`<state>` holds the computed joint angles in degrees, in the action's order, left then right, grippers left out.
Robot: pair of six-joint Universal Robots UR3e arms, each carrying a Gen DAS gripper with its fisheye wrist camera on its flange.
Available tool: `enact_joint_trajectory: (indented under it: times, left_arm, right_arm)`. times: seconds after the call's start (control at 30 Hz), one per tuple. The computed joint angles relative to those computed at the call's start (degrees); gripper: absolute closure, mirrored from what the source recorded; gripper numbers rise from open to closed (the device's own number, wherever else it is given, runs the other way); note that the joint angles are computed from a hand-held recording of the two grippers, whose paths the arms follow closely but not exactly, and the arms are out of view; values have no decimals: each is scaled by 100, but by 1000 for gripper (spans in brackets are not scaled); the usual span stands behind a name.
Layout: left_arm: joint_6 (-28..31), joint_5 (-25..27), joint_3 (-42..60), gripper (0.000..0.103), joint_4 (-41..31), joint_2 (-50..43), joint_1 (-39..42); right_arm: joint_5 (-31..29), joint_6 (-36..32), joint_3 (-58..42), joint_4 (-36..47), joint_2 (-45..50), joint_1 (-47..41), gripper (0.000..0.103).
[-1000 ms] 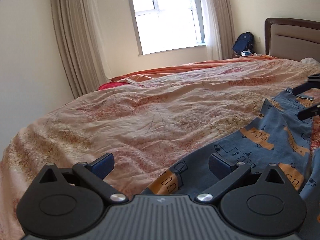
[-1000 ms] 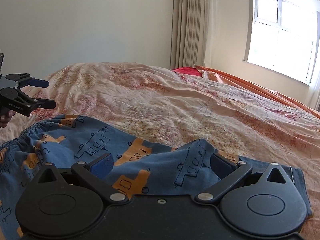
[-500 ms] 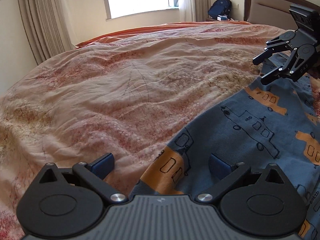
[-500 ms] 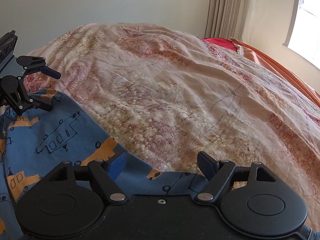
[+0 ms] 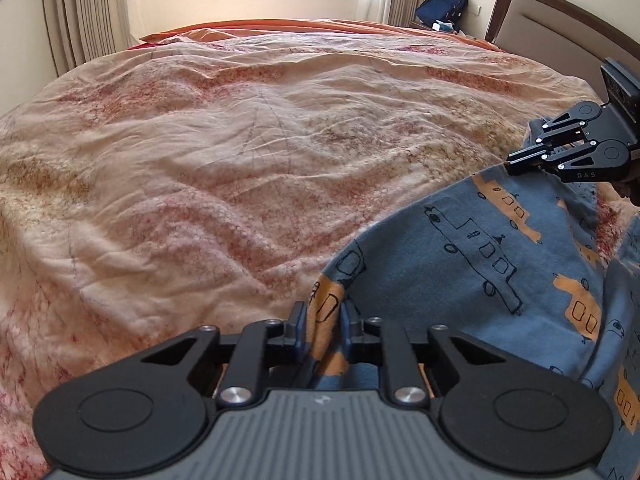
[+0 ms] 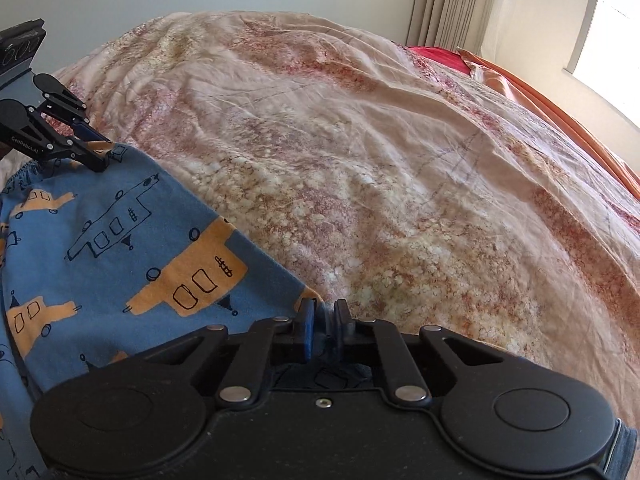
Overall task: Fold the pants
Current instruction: 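Grasp one side of the pants with the left gripper while the right gripper grasps further along, then lift the held side and fold it over the other half with both grippers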
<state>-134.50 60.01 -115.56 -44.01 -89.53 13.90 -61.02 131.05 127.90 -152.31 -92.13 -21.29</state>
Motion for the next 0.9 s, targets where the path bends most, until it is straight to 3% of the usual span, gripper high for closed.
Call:
enact_joint_trajectory:
  times: [0.13, 0.3, 0.5, 0.6, 0.67, 0.7, 0.73, 0.77, 0.8, 0.83, 0.9]
  left_arm:
    - [-400, 262, -379, 99, 602, 347, -159]
    - [-1120, 825, -902, 100, 2066, 766, -413]
    - [-1335, 1202, -758, 100, 2356, 393, -490]
    - [-1218, 883, -918, 98, 2437, 160, -244]
    - [-1037, 572, -873, 92, 2094, 152, -43]
    - [-971, 452, -968, 83, 2107, 205, 62]
    - [-901, 393, -996, 67, 2078, 250, 118]
    - [-812, 307, -1054, 56, 2069, 323, 197]
    - [-761, 212, -1132, 35, 2126, 395, 277]
    - [-719, 139, -1177, 29, 2148, 449, 341]
    - [-643, -3, -1075, 29, 1959, 475, 420]
  right_arm:
    - [-184, 271, 515, -954, -165, 141, 99]
    - [-257, 772, 803, -2506, -89, 386, 103]
    - [-688, 1545, 134, -3806, 1142, 1051, 103]
    - [-972, 1701, -197, -4041, 1839, 1307, 103]
    - [-952, 1752, -254, -4080, 2049, 1300, 103]
    - [-830, 1785, -199, -4098, 2074, 1234, 101]
    - [-654, 1799, -141, -4045, 2023, 1126, 99]
    - [-458, 1782, -105, -3939, 1950, 1007, 89]
    - [-191, 1772, -8, -3810, 1806, 835, 76]
    - [32, 1730, -11, -3596, 1706, 705, 70]
    - [477, 1556, -20, -3120, 1486, 453, 44]
